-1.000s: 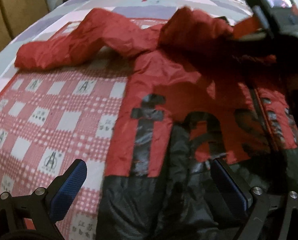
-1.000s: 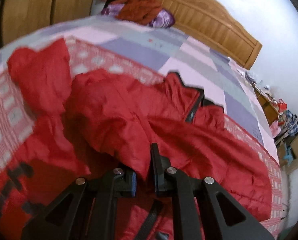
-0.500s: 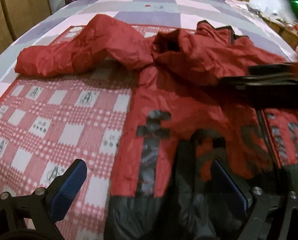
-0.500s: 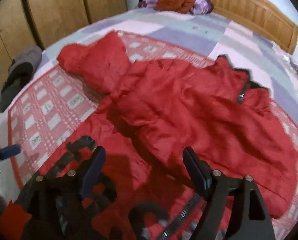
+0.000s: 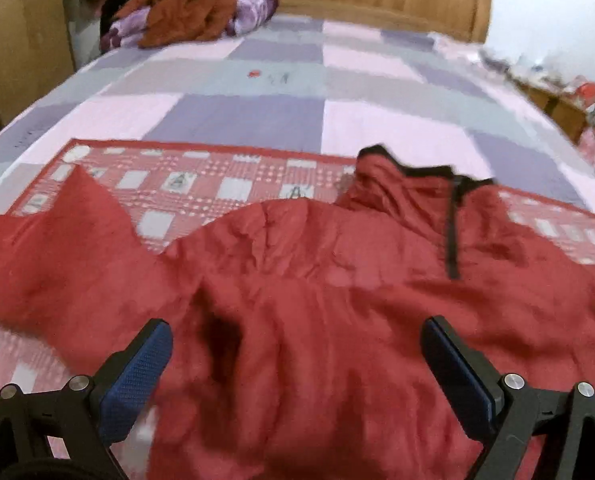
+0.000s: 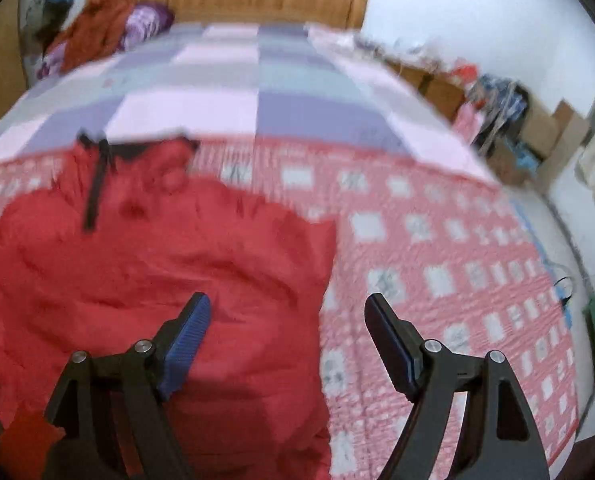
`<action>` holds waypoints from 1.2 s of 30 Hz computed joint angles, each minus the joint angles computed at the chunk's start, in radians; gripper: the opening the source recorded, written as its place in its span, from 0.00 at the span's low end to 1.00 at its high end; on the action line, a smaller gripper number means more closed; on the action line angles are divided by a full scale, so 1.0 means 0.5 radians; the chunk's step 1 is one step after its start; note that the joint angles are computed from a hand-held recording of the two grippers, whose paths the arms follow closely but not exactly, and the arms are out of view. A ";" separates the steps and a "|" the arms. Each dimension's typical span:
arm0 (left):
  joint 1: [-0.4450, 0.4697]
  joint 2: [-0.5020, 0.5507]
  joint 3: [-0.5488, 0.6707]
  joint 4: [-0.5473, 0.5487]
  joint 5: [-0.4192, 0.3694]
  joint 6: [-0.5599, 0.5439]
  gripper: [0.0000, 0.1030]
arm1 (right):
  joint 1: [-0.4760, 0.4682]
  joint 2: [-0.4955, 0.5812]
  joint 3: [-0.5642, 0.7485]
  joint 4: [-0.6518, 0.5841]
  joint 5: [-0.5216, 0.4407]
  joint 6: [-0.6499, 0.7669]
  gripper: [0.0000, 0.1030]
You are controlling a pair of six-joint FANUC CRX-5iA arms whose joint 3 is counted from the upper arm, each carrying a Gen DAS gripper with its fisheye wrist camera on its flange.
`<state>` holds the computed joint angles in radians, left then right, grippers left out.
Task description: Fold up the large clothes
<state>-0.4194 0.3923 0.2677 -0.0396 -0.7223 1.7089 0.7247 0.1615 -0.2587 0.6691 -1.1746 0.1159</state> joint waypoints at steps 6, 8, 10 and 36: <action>0.100 0.172 0.022 -0.037 -0.220 0.083 1.00 | 0.110 -0.166 -0.369 0.011 0.222 0.146 0.80; 0.043 0.101 -0.039 -0.182 -0.177 0.059 1.00 | 0.107 -0.239 -0.415 -0.019 0.263 0.107 0.79; 0.022 0.053 -0.058 -0.214 -0.188 0.094 0.99 | 0.134 -0.242 -0.394 0.025 0.197 0.068 0.79; 0.002 0.130 -0.063 -0.092 -0.152 0.119 1.00 | 0.082 -0.125 -0.287 0.103 0.260 0.273 0.80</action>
